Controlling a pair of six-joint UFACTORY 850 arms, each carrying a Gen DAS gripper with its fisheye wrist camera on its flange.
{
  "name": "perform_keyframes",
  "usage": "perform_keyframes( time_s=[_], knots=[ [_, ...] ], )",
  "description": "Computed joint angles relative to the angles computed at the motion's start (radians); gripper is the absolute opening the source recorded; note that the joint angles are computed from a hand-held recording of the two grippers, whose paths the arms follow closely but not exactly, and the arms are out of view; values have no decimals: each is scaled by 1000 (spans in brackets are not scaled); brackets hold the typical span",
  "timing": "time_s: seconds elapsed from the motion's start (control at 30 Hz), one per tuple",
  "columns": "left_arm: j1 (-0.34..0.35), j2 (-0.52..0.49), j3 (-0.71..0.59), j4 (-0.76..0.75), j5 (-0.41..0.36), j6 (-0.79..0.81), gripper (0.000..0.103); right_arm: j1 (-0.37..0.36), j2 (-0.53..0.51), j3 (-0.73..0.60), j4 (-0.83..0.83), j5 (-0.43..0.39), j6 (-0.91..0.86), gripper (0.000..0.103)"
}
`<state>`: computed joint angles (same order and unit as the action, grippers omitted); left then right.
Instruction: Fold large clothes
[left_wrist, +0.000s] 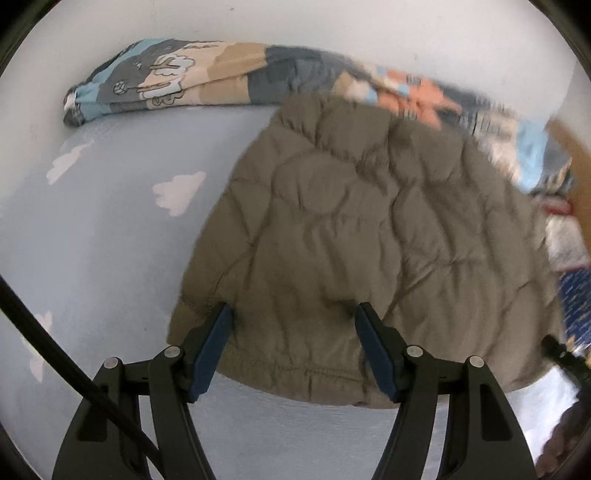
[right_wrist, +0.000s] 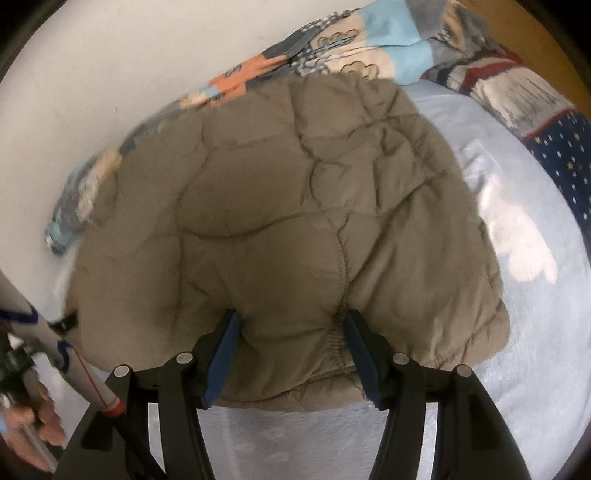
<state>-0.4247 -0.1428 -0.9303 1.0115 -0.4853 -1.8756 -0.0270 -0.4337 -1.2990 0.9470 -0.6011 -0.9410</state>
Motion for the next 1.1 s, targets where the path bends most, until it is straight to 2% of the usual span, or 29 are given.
perform_keyframes(
  time_s=[0.13,0.27,0.33,0.4,0.57,0.67,0.7,0.73,0.83,1.1],
  knots=[
    [32,87,66,26,37,-94,68,-44,21,-1,75,-36,-12,64],
    [99,145,130,-108,138,-59,69,-106,14,-19,106,-110,52,66],
    [133,166,165,-171,210,-51,69,-127,13,-24,104,-122,78,70],
    [147,175,186,-211,245,-41,69,-149,13,-24,98,-127,98,72],
    [130,154,164,-223,213,-37,69,-189,12,-28,64,-127,143,74],
    [99,121,120,-196,135,-25,69,-197,13,-26,42,-116,144,74],
    [85,104,102,-181,95,-32,69,-194,18,-23,21,-94,162,74],
    [84,102,101,-179,86,-28,69,-193,21,-20,8,-78,179,74],
    [96,88,99,-232,115,1,69,-204,-10,-42,3,-113,243,74],
    [126,88,125,-246,225,-40,70,-233,-78,-80,22,-194,370,76]
  ],
)
